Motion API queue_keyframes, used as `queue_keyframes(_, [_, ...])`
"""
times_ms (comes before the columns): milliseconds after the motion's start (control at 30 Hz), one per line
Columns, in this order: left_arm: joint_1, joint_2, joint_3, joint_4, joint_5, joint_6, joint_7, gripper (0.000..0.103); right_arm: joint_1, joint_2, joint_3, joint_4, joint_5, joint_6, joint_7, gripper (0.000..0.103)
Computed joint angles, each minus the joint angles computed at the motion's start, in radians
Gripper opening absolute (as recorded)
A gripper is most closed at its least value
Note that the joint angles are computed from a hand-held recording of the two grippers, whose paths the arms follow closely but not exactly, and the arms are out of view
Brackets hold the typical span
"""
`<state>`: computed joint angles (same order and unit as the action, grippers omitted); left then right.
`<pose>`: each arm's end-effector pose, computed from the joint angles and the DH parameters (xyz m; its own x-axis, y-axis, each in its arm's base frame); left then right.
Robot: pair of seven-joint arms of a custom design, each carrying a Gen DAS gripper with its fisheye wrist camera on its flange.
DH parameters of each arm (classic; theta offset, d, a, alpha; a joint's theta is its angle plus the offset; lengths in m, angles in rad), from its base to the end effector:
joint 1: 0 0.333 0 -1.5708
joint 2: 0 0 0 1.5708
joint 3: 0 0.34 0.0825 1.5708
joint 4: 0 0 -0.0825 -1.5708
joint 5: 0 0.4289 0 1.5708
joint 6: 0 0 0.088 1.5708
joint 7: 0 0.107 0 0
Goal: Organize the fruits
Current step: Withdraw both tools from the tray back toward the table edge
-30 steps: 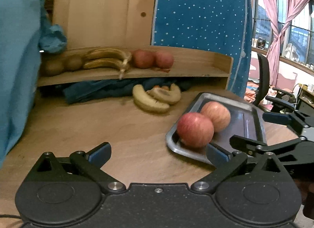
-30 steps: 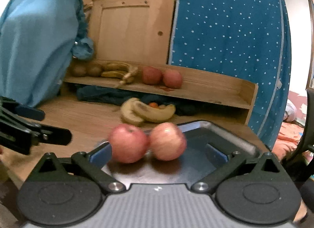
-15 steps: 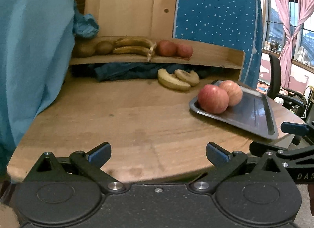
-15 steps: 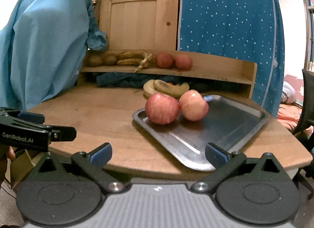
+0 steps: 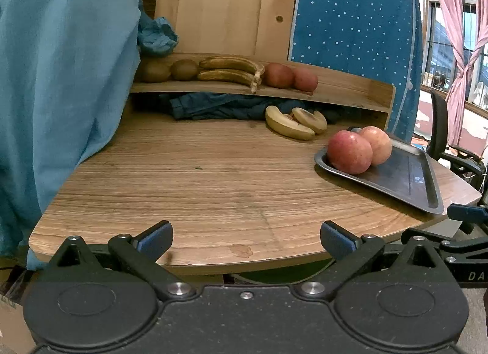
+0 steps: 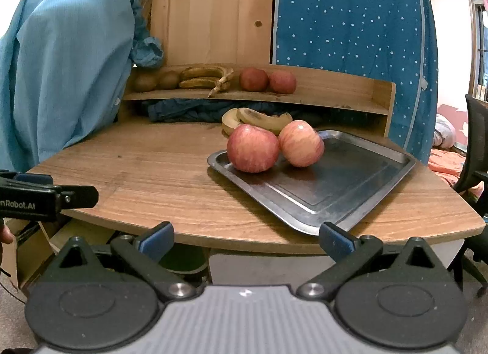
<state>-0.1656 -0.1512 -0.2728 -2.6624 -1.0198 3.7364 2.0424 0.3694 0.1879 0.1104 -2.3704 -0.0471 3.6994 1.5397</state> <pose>0.4361 -0.0807 0.3951 0.2145 -0.9725 0.0903 -0.4540 -0.1811 -0.8724 0.5156 0.2730 0.3752 0.5053 -0.8623 0.0337 -0.3430 -0.2365 -0.9091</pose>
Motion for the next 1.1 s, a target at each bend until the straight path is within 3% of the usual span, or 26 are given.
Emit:
queue_keyframes(633, [-0.005, 0.022, -0.001, 0.043, -0.061, -0.009, 0.058, 0.102, -0.023, 0.010, 0.005, 0.028, -0.054, -0.036, 0.038, 0.103])
queue_keyframes(933, [-0.012, 0.049, 0.014, 0.131, -0.182, -0.031, 0.203, 0.102, -0.090, 0.023, 0.030, 0.070, -0.220, -0.070, 0.156, 0.103])
queue_keyframes(1100, [-0.016, 0.070, 0.029, 0.198, -0.251, -0.040, 0.314, 0.102, -0.191, 0.031, 0.082, 0.125, -0.461, -0.095, 0.346, 0.103])
